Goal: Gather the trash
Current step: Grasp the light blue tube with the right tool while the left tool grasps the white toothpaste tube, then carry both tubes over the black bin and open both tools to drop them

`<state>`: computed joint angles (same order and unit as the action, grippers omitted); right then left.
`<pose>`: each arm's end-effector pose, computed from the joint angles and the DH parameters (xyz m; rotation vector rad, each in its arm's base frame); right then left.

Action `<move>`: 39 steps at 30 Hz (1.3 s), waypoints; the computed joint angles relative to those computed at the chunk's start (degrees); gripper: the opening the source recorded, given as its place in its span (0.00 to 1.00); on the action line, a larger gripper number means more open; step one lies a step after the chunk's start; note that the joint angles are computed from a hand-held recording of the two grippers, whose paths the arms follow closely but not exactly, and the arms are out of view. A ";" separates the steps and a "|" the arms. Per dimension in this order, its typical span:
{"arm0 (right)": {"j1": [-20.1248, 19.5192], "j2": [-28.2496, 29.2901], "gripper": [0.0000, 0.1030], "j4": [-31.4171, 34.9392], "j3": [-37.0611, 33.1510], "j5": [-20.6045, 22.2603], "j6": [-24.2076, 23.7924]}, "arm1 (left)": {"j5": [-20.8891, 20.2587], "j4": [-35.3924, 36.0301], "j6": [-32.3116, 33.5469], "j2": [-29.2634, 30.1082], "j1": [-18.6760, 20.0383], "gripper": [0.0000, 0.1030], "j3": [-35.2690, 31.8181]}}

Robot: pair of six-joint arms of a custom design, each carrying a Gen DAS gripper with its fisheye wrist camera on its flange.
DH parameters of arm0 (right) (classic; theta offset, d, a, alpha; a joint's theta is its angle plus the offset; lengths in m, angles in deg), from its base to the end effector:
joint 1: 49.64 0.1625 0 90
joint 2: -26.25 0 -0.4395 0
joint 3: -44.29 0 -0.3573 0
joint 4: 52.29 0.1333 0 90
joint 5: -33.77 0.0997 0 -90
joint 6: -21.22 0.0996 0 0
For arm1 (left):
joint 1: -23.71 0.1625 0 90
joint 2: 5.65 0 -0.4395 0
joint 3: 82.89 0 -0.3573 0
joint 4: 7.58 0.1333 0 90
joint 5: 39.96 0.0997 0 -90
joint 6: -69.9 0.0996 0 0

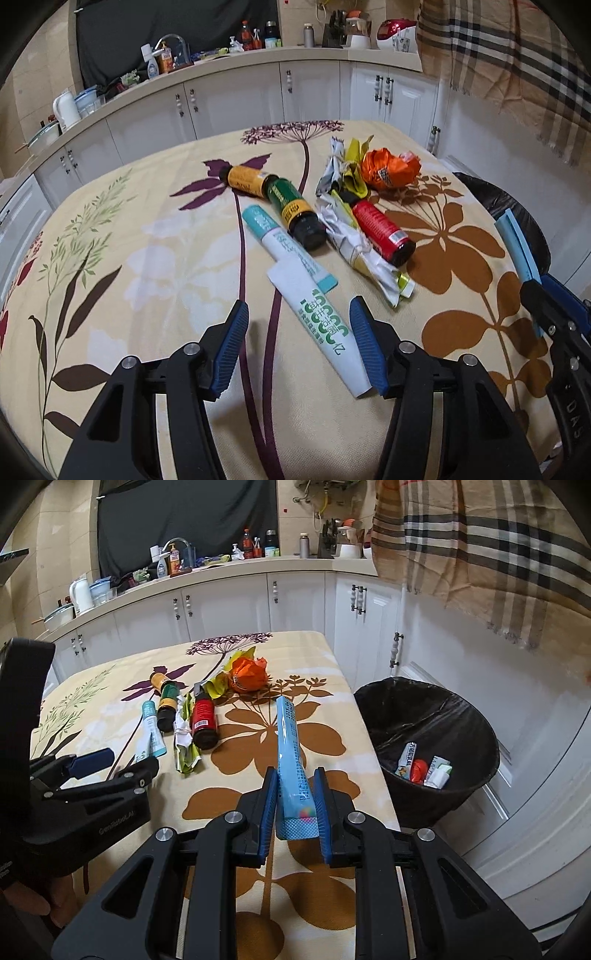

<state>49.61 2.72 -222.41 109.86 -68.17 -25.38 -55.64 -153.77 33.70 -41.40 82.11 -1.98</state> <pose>0.2409 -0.7783 0.0835 1.1488 -2.3703 0.7725 -0.1777 -0.7262 0.1586 -0.2215 1.9485 -0.9835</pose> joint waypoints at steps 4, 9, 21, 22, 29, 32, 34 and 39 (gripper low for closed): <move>0.14 0.39 0.19 -0.30 -0.41 -0.57 0.04 | -1.28 -1.20 0.44 -0.38 0.15 0.46 0.89; 0.21 0.11 0.19 -1.30 0.53 -0.48 0.39 | -0.59 -1.81 1.06 -0.49 -0.11 0.31 1.65; 0.03 0.08 0.19 -1.41 0.71 0.27 0.68 | -0.46 -3.70 1.85 -1.28 -0.34 0.16 3.43; 0.02 0.07 0.19 -1.42 0.73 0.30 0.72 | -0.26 -3.45 1.60 -1.37 -0.38 0.16 3.57; 0.03 0.39 0.19 -1.51 0.11 0.52 0.88 | 1.76 -7.85 5.78 -1.21 -1.50 0.15 4.39; 0.03 0.36 0.19 -1.48 -0.18 0.75 0.88 | 2.38 -11.31 9.57 -0.60 -2.01 0.15 3.81; 0.04 0.40 0.19 -1.37 -0.60 0.81 0.82 | 2.47 -13.16 11.27 -0.31 -2.21 0.15 3.32; -0.02 0.90 0.19 -1.19 -2.56 0.72 0.78 | 2.64 -18.89 17.15 0.84 -2.51 0.15 1.91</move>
